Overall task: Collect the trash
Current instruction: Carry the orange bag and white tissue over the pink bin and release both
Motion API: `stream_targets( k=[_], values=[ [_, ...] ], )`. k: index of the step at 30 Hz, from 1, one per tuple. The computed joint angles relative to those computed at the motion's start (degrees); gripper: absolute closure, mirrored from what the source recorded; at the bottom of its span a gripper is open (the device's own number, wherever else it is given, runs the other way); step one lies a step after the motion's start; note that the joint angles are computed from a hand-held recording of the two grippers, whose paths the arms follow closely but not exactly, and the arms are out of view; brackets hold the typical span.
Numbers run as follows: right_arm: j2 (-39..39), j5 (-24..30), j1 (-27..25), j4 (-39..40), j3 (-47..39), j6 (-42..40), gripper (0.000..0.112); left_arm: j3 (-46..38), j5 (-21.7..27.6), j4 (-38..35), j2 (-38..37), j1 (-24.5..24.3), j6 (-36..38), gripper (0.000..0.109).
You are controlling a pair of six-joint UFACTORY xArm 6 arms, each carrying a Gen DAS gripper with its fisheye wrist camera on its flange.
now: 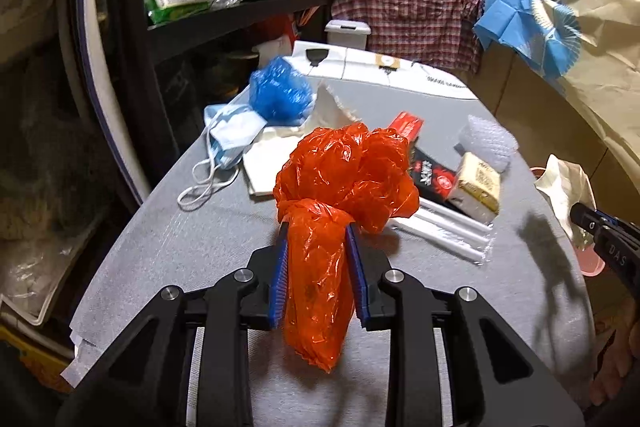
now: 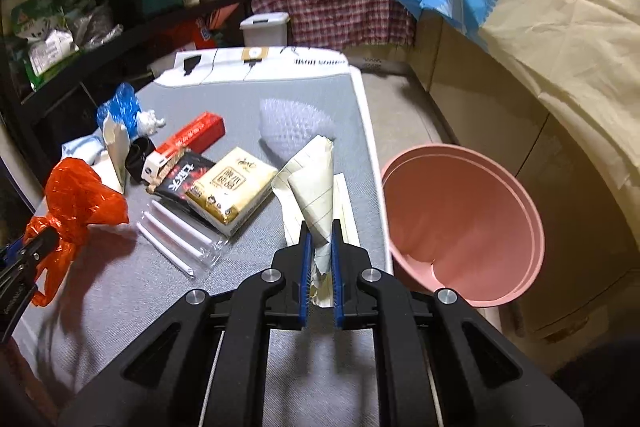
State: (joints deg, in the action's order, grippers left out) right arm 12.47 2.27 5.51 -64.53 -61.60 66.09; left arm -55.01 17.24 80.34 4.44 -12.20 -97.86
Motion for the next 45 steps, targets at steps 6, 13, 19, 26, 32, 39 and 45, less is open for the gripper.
stream_targets(
  k=[6, 13, 19, 26, 32, 39, 45],
  values=[
    [-4.4, -1.1, -2.6, -0.3, 2.5, 0.4, 0.103, -1.4, -2.8, 0.2, 0.0, -1.3, 2.5, 0.082],
    [-9.2, -0.8, -6.3, 10.2, 4.2, -10.5, 0.103, -5.4, -7.8, -6.4, 1.0, -2.8, 11.5, 0.082],
    [-10.5, -1.0, -10.8, 10.6, 2.6, -12.4, 0.103, -10.4, -9.9, -14.2, 4.1, -5.9, 19.0, 0.082],
    [-8.0, -1.9, -14.3, 4.2, -0.9, -7.0, 0.103, -19.1, -10.7, -23.0, 10.7, -10.0, 29.0, 0.082],
    [-5.6, -1.8, -15.6, 2.6, -3.0, -2.9, 0.103, -27.4, -10.0, -41.2, 18.2, -13.6, 47.5, 0.082],
    [-2.4, -0.4, -15.9, 8.4, -5.4, -7.0, 0.103, -37.9, -7.3, -59.1, 26.7, -16.3, 63.9, 0.082],
    [-0.6, 0.4, -15.6, 13.3, -6.9, -10.8, 0.103, -46.1, -4.2, -65.1, 32.3, -17.5, 70.6, 0.082]
  ],
)
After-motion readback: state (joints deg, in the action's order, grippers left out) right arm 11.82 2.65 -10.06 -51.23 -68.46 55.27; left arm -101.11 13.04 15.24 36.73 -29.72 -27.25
